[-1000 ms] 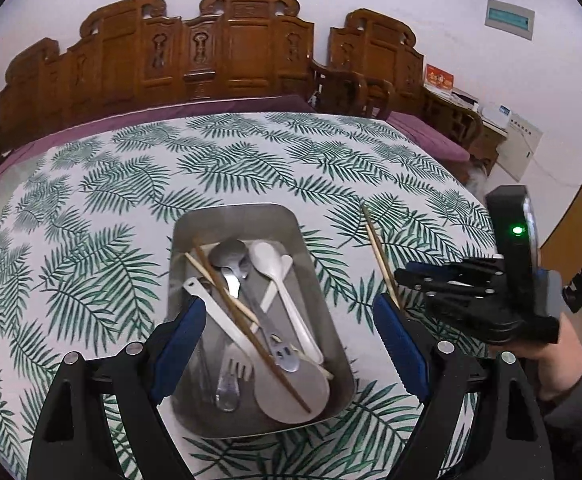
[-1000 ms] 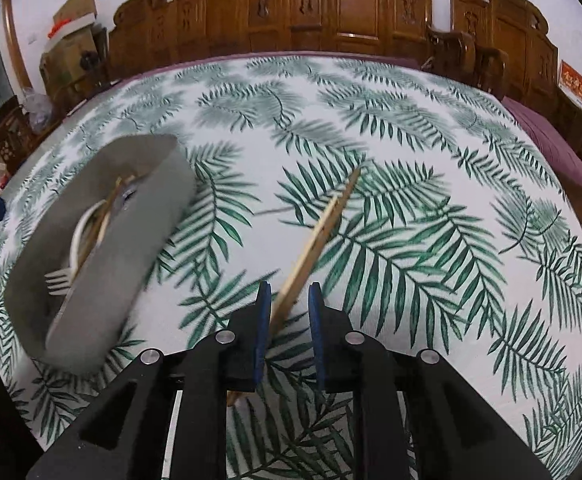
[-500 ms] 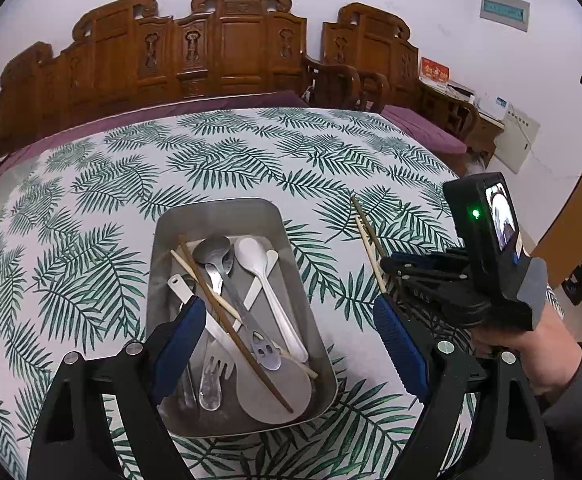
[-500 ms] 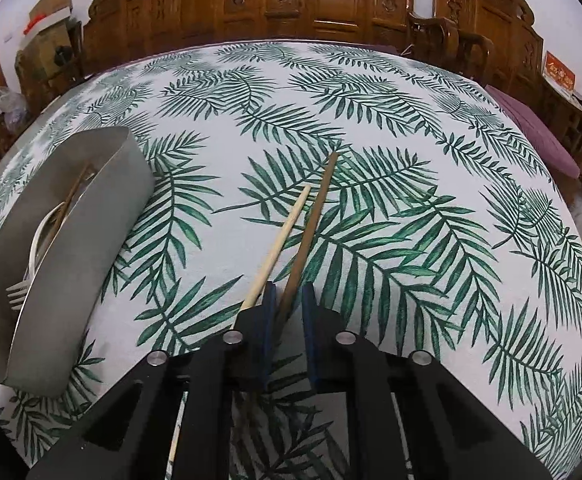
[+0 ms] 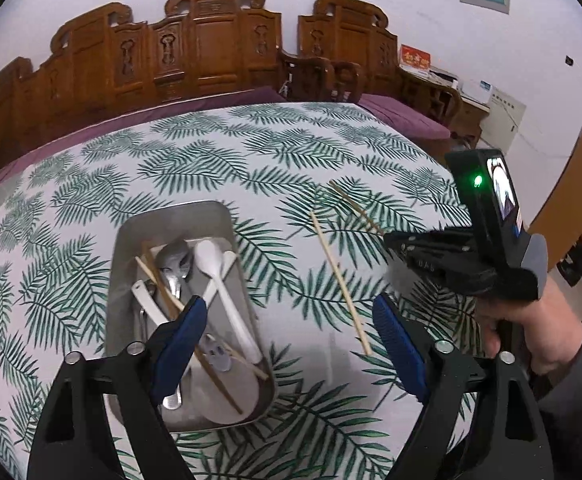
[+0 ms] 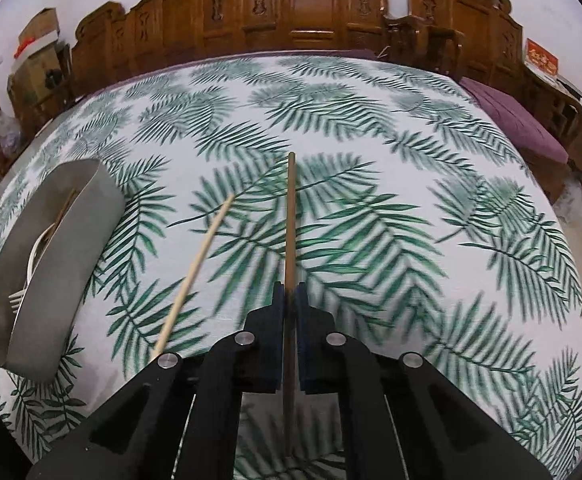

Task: Organize utensils
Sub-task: 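Grasp a loose wooden chopstick from the tablecloth with the right tool, then grasp another wooden chopstick with the left tool while the right tool holds its chopstick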

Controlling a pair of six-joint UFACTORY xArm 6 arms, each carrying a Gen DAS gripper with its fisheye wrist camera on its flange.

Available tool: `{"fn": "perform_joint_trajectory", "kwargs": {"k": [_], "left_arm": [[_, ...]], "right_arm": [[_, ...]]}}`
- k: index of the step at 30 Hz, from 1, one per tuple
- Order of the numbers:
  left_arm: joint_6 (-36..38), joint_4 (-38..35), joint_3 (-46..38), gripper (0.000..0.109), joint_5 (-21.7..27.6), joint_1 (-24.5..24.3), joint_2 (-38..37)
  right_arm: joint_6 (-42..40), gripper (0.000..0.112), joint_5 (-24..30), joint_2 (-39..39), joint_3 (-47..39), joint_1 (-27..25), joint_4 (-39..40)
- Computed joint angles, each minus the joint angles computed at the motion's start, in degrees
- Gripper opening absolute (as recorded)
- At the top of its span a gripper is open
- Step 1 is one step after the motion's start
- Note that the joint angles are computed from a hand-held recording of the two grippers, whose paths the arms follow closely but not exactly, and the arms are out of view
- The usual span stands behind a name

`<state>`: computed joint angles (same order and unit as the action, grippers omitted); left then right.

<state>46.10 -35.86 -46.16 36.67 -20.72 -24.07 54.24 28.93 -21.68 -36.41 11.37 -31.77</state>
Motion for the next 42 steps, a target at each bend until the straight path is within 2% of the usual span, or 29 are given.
{"fn": "perform_joint_trajectory", "kwargs": {"k": [4, 11, 16, 22, 32, 42], "left_arm": [[-0.8, 1.3, 0.0, 0.067, 1.2, -1.5, 0.1], [-2.3, 5.3, 0.1, 0.052, -0.6, -6.2, 1.1], [-3.7, 6.9, -1.8, 0.038, -1.4, -8.5, 4.4], [-6.0, 8.8, -4.7, 0.029, -1.4, -9.7, 9.4], [-12.4, 15.5, -9.9, 0.021, -2.4, -11.5, 18.1], [-17.4, 19.7, -13.6, 0.020, -2.6, -11.8, 23.5]], "right_arm": [[-1.0, 0.006, -1.0, -2.7, 2.1, -1.9, 1.0], [-2.4, 0.006, -2.9, -4.9, 3.6, -4.0, 2.2], [-3.1, 0.006, -3.4, -6.1, 4.4, -4.5, 2.5], [-4.1, 0.006, -4.4, -6.8, 5.4, -5.3, 4.1], [-5.8, 0.006, -5.6, -5.7, 5.2, -5.1, 5.9], [-7.8, 0.007, -6.4, -5.3, 5.4, -5.1, 8.1]]}}
